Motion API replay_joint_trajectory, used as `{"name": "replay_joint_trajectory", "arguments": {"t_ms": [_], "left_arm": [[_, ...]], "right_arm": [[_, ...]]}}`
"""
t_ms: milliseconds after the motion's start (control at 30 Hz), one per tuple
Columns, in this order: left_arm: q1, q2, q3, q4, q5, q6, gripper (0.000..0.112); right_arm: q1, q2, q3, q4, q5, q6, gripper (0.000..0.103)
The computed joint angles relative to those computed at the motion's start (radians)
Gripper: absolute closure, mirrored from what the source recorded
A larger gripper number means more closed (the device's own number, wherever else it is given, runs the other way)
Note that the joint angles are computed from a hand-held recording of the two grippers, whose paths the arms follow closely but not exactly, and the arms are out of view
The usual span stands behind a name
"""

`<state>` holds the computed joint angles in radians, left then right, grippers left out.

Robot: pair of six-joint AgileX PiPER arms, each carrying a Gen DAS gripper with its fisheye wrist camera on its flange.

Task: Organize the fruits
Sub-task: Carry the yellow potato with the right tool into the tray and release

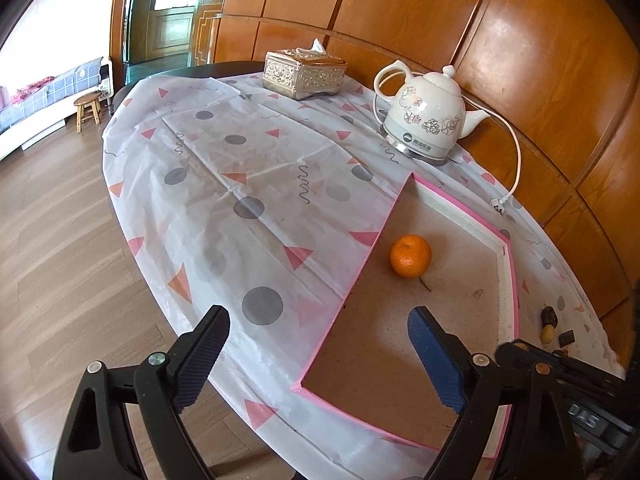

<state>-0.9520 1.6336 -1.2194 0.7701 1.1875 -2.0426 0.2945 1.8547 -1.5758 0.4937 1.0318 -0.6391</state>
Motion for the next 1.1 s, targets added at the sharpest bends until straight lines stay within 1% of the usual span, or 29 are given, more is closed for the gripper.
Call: {"name": "replay_joint_trajectory", "arguments": {"t_ms": [133,200,400,533,733,900,1100], "left_arm": [[0.003,0.001,0.002,-0.005,-0.007,0.000,0.021],[0.004,0.002,0.003,-0.007,-0.010,-0.002,0.021],[-0.002,0.002,0.003,0.001,-0.011,-0.004,0.021],[0.000,0.004,0.000,-0.002,-0.019,-0.002,0.021],[-0.005,0.009,-0.009,0.002,-0.019,0.003,0.021],[-0.006,0.019,-0.028,0.000,-0.017,0.020,0.021],[-0.011,0.046,-0.083,0.004,-0.003,0.073,0.021]], "right_arm": [[0.009,0.015,-0.004,0.007,-0.008,0.020,0.075],[0.005,0.004,0.009,0.012,-0.017,0.016,0.072],[-0.045,-0.057,0.058,0.035,-0.045,-0.005,0.072],[-0.129,-0.103,0.105,0.033,-0.069,-0.018,0.072],[-0.288,-0.127,0.121,0.005,-0.070,-0.024,0.072],[-0.432,-0.104,0.067,-0.047,-0.060,0.000,0.072],[-0.576,-0.046,-0.060,-0.100,-0.031,0.032,0.072]]}}
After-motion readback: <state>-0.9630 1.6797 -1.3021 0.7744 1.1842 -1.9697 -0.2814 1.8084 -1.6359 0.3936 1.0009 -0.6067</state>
